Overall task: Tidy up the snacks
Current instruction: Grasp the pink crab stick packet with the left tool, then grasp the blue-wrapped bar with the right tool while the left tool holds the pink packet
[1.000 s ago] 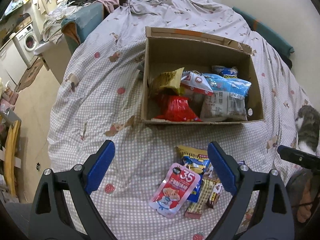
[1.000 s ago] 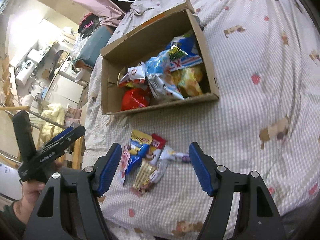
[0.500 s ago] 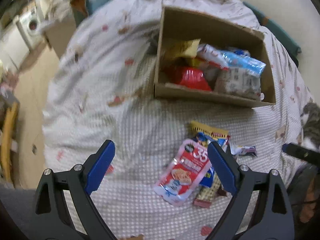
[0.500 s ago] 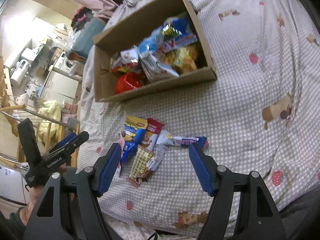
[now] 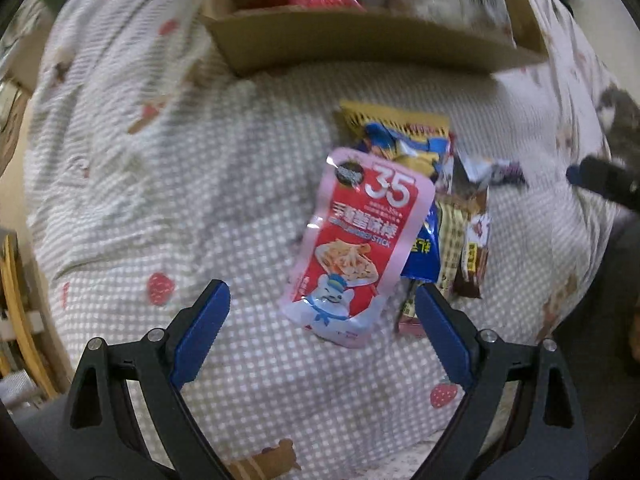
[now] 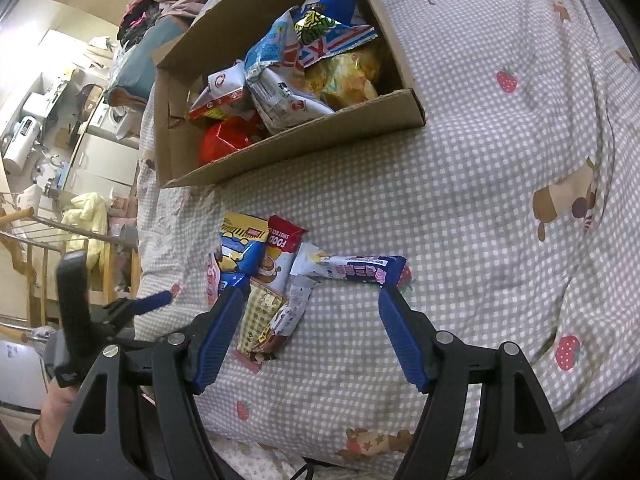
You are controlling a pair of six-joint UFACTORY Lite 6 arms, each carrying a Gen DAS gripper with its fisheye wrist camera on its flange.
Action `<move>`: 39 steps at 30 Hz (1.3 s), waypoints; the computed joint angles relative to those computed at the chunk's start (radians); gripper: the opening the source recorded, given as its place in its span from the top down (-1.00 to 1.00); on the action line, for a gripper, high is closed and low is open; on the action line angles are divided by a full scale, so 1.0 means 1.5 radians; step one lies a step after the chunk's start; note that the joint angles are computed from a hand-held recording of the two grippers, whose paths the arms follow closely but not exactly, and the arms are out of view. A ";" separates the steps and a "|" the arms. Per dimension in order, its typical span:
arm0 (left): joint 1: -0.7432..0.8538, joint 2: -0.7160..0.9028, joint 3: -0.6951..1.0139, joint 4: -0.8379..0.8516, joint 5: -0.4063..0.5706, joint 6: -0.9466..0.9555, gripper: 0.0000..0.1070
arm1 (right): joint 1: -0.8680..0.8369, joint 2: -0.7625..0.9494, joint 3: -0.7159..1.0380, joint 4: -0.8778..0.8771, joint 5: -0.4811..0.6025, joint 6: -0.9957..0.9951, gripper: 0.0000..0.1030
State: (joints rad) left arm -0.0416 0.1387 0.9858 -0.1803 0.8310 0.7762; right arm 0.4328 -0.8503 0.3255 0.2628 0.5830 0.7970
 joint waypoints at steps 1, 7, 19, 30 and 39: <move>-0.008 0.009 0.001 0.004 -0.007 -0.005 -0.72 | -0.001 0.002 0.001 0.002 -0.001 -0.004 -0.43; -0.042 0.075 0.027 0.019 -0.037 -0.026 -0.46 | -0.014 0.015 0.004 0.025 0.004 -0.038 -0.43; -0.008 0.024 0.023 -0.041 0.008 -0.015 0.40 | -0.013 0.031 0.008 0.017 -0.001 -0.036 -0.43; 0.056 -0.024 0.021 -0.062 0.002 -0.012 0.57 | -0.109 0.069 -0.020 0.129 0.018 -0.124 -0.60; 0.125 -0.029 0.083 -0.124 0.073 0.047 0.58 | -0.056 0.377 0.123 0.089 -0.044 -0.067 -0.79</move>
